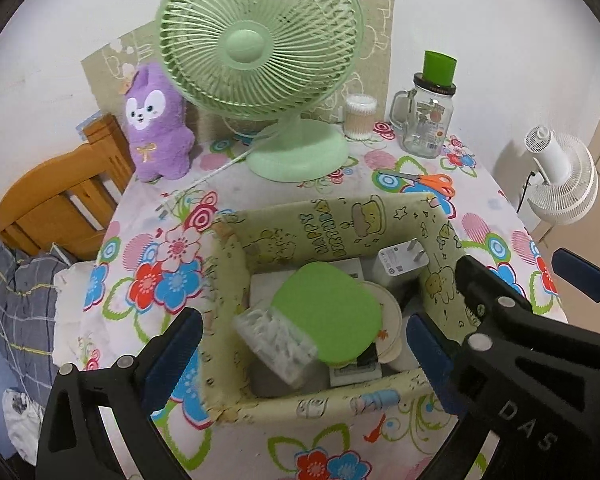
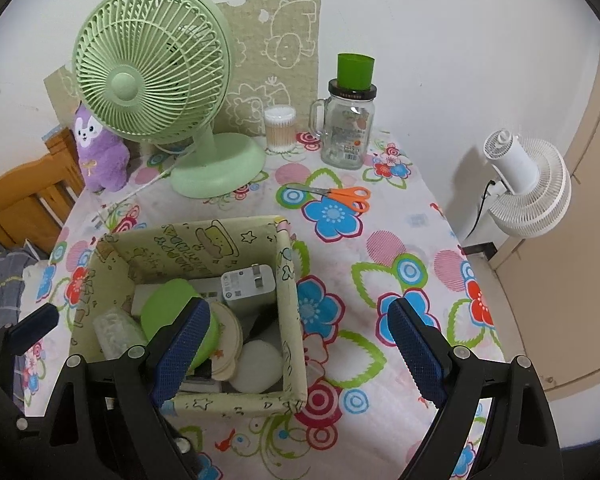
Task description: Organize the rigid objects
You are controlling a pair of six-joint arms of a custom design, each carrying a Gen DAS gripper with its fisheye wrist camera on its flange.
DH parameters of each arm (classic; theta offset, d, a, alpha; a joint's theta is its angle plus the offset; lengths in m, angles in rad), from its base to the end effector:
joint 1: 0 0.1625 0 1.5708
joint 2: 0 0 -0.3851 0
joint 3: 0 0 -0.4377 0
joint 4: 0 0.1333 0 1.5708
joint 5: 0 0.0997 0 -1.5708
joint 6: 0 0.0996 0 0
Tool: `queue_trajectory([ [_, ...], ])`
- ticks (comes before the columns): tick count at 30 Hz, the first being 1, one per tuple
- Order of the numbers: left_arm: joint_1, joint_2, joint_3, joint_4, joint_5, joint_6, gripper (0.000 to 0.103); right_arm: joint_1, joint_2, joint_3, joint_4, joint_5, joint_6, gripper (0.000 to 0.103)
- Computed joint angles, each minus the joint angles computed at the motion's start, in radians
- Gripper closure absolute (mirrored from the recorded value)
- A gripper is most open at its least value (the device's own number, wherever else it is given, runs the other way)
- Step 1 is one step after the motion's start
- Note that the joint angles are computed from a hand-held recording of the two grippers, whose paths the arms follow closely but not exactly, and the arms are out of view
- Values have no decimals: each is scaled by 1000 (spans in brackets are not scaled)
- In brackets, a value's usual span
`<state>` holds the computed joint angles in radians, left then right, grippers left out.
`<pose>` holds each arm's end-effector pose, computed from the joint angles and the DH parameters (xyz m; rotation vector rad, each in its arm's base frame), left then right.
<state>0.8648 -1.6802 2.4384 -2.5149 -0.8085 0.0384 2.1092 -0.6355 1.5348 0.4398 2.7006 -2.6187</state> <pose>-0.0973 -0.4256 0.1920 0.7982 2.2939 -0.5324 0.2909 -0.4028 -0.0159 -0.1395 -2.1145 0.8900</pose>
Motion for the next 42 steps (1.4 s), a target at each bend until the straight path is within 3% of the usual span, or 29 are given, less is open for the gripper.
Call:
queue_trajectory([
  [25,-15,-284,40,261,40,-143,0,87,21,22,134,20,214,11],
  [42,-103,-514,86,478,75,-202,0,201,82,-22,321,27,321,11],
])
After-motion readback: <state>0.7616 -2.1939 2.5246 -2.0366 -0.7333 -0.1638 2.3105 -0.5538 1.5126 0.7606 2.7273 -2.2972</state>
